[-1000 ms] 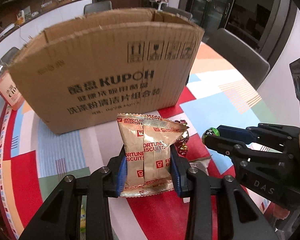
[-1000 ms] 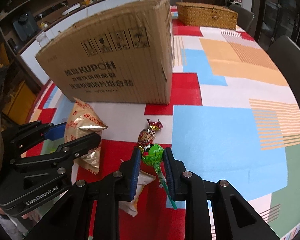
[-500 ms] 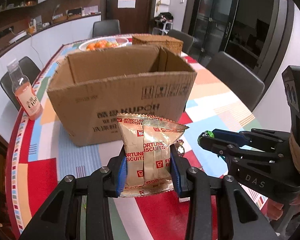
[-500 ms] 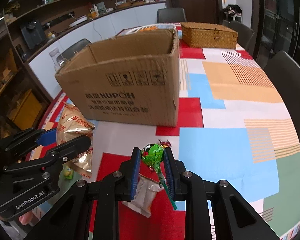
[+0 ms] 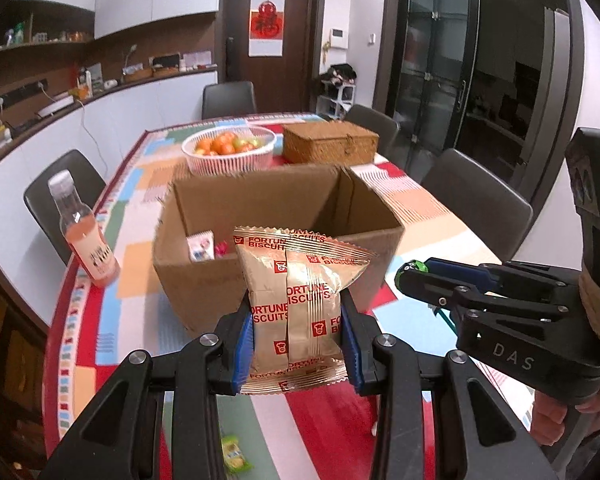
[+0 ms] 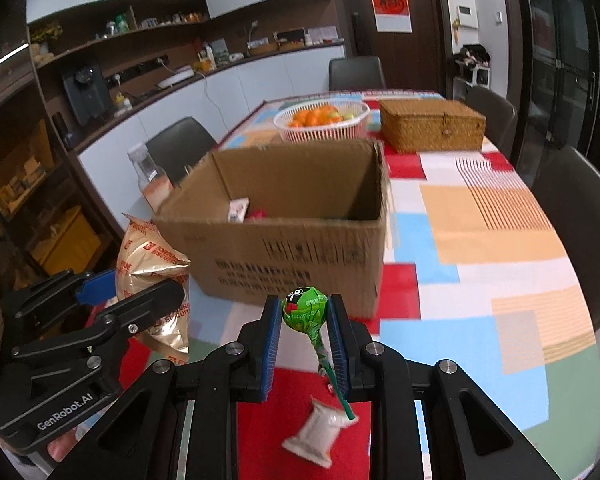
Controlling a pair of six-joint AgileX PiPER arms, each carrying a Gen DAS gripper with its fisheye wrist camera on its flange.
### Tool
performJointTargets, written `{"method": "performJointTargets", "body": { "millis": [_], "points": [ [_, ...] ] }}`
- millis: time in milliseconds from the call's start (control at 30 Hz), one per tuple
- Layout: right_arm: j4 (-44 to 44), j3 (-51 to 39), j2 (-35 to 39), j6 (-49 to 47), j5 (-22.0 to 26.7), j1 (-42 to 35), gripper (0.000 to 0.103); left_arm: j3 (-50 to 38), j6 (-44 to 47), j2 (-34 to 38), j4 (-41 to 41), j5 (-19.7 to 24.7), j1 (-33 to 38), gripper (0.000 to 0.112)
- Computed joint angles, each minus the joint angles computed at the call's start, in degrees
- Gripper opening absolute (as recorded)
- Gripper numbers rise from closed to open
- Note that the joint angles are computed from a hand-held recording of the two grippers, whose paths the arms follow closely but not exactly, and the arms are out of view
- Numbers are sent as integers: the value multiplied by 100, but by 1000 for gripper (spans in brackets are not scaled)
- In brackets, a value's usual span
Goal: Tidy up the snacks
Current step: 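Carry the biscuits packet and lollipop over the box and open both tools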
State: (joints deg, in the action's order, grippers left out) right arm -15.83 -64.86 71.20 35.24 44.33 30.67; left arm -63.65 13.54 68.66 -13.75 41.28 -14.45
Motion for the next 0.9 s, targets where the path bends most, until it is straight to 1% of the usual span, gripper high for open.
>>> {"method": "performJointTargets", "body": {
  "millis": [267,500,900],
  "points": [
    [-72,-693,392,-179,-19,-76,25,-576,2,351,23,-64,230,37],
    [4,-1399,889,-461,-1,-229,25,-1213,147,892,-137,37,485,37],
    [246,-2902,1974,-1125,333,-572,25,-2541,49,2075,-100,421,659,37]
  ]
}}
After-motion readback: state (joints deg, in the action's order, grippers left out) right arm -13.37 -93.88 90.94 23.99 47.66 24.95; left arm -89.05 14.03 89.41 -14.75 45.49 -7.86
